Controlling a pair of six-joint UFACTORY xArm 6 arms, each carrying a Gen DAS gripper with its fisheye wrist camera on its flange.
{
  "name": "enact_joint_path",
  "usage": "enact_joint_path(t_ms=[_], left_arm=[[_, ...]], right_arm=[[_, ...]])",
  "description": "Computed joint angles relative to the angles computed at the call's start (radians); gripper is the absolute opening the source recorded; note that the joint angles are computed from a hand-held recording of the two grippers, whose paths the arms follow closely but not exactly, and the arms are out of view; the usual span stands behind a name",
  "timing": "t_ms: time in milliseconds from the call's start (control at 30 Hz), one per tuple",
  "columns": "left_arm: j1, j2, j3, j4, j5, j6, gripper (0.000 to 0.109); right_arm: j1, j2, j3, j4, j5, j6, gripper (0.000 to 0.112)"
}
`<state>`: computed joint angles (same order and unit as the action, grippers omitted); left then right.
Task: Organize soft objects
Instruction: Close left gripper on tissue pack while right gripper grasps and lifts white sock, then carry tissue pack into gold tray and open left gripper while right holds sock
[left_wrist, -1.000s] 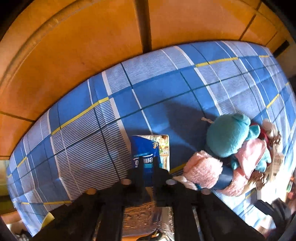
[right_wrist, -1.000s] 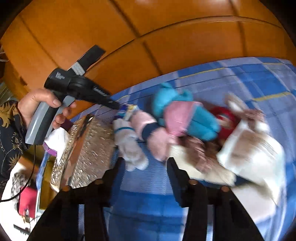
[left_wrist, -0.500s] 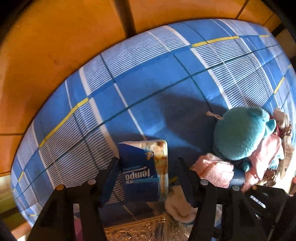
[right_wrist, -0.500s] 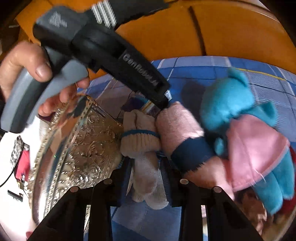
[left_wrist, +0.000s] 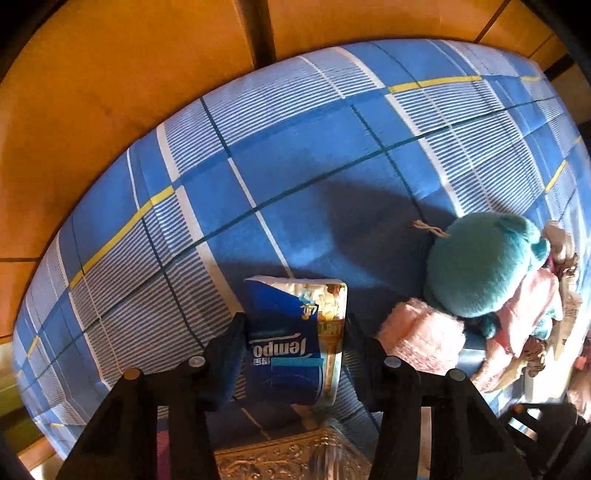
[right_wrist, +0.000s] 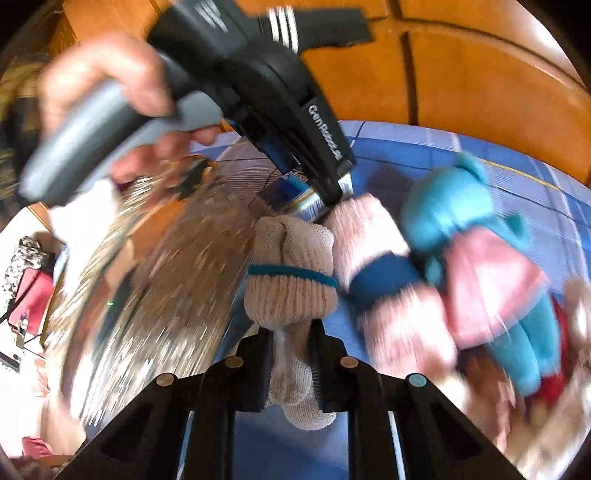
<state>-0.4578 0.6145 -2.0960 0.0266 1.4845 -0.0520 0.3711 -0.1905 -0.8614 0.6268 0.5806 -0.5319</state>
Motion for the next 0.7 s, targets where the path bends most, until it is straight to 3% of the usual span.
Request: enact_joint_path(t_ms=[167,300,467,533,700], left_arm=[[0.007,-0.131,0.153,-0.011,-0.114,-0.027,0.051],[-0.009,-0.253,0.269,0.000,-0.224,-0.038,0.051],[-0.055,-0.358,0.372,-0.006,-0.326,-0.066,0.051],[-0.075,-0.365,0.373,0.006,-0.359,-0.115,0.051],[-0.052,-0.444,0.401,0.092,-0.414,-0.312,0.051]], right_arm=[[-0.029,-0.210,0.181,-0.046,0.079,0.028,0.016],[-0.012,-0.306,0.300,-0.270,0.027,0.212,0.016],[-0.016,-0.309,0.325,-0.260,-0.013,0.348,0.020],[-0.036,-0.296,0.332,-0.215,-0.041,0.309,0.021],[-0.035,-0.468,0.452,-0.257,-0.024,0.343,0.021]])
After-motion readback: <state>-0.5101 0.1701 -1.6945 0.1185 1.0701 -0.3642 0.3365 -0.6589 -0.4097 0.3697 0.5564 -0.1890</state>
